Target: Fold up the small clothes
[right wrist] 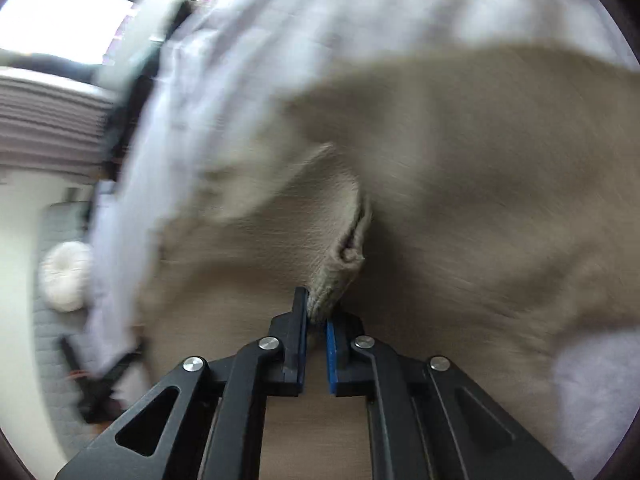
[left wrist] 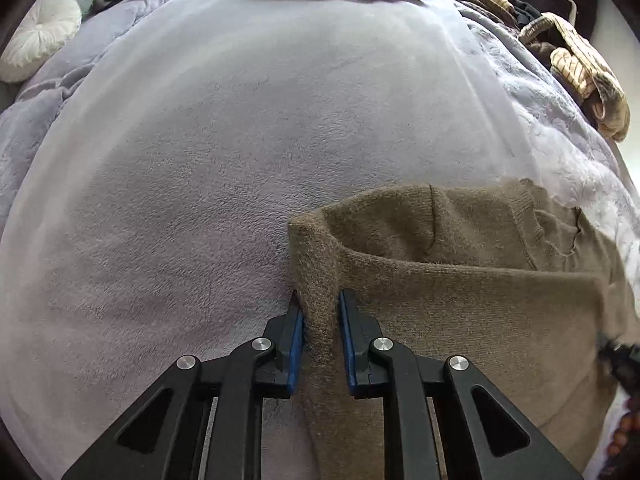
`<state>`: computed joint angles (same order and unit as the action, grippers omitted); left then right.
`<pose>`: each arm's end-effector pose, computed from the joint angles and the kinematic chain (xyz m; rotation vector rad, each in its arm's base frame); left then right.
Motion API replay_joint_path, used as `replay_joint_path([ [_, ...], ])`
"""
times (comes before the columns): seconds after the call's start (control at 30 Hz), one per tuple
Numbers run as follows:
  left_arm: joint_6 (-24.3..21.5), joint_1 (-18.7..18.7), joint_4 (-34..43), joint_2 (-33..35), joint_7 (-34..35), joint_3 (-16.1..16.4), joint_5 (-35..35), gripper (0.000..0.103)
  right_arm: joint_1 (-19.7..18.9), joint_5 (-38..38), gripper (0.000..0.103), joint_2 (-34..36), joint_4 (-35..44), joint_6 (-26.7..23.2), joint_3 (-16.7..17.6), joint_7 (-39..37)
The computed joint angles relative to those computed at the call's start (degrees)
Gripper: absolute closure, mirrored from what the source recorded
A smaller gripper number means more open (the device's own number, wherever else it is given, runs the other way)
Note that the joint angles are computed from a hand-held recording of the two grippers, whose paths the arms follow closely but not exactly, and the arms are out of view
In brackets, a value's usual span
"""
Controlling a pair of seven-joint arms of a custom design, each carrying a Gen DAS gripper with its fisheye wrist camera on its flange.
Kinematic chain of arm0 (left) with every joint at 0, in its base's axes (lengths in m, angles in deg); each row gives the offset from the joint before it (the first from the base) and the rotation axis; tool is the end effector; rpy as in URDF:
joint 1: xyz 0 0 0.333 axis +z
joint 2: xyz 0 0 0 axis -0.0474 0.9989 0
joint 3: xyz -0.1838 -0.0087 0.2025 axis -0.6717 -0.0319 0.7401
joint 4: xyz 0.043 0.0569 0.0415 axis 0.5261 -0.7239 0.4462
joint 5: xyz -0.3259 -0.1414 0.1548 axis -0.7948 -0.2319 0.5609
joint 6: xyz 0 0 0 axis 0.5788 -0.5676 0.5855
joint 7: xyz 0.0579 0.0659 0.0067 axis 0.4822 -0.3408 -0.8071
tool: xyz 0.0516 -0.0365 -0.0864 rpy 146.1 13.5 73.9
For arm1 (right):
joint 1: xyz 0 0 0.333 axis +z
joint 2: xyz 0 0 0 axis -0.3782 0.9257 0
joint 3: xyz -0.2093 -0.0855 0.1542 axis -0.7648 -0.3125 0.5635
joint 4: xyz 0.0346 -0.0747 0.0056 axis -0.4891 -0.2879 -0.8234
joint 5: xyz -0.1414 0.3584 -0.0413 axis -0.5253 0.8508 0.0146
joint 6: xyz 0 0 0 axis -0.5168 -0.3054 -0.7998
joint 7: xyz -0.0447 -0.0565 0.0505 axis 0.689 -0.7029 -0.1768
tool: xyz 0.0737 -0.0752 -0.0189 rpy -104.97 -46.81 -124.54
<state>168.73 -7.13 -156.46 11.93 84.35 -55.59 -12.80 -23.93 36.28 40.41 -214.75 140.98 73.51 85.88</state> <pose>0.4141 -0.1428 0.4847 -2.3655 1.6907 -0.3836 0.4777 -0.0929 0.4266 -1.4873 2.0494 0.2871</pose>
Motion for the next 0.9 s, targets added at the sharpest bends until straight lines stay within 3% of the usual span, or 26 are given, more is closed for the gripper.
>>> replay_joint_path([
  [0.03,-0.8,0.1,0.3,-0.6,-0.7,-0.2,0.1,0.080,-0.1,1.5,0.087,-0.5,-0.5,-0.5,-0.7,-0.5],
  [0.07,-1.4,0.2,0.6,-1.0,-0.9,-0.2,0.2,0.067,-0.4,1.0,0.084,-1.4,-0.9,-1.0,-0.7,-0.6],
  [0.1,-3.0,0.3,0.5,-2.3,-1.4,-0.5,0.7,0.032,-0.4,0.4,0.074,-2.0,-0.8,-2.0,-0.8,-1.1],
  [0.13,-4.1,0.6,0.0,-4.0,-2.4,-1.0,1.5,0.017,-0.2,0.7,0.060,-2.9,-0.9,-3.8,-1.2,-2.1],
  [0.17,-4.0,0.7,-1.4,-6.4,-3.5,-1.6,2.4,0.011,0.5,2.9,0.054,-4.0,-1.2,-7.4,-2.1,-4.0],
  [0.33,-7.9,-0.7,-6.0,-15.5,-4.8,-0.8,-0.6,0.011,5.1,12.4,0.051,-8.9,-6.9,-19.3,-1.3,-6.7],
  [0.4,-10.1,-0.9,-8.3,-20.2,-6.5,-0.6,-2.2,0.011,8.3,17.8,0.051,-9.9,-10.2,-20.4,1.0,-5.9],
  [0.5,-13.8,-1.1,-11.3,-26.6,-8.2,-0.9,-3.2,0.011,13.4,28.0,0.051,-8.8,-13.1,-17.4,4.5,-5.0],
  [0.63,-19.0,-2.1,-14.6,-33.9,-8.6,-0.5,-4.7,0.011,17.6,33.4,0.054,-5.8,-12.6,-8.0,9.1,-2.5],
  [0.67,-19.5,-2.0,-15.0,-34.8,-8.6,-0.7,-4.9,0.011,18.1,34.0,0.058,-5.9,-12.8,-7.4,9.1,-2.0],
  [0.73,-21.4,-1.9,-15.9,-37.3,-8.3,-0.9,-4.7,0.011,18.8,33.5,0.096,-4.2,-11.0,-6.8,9.3,-1.4],
  [0.9,-22.3,-1.7,-16.1,-36.9,-7.3,-2.1,-4.4,0.011,20.7,29.9,0.096,-3.4,-10.9,-6.1,10.5,-1.0],
])
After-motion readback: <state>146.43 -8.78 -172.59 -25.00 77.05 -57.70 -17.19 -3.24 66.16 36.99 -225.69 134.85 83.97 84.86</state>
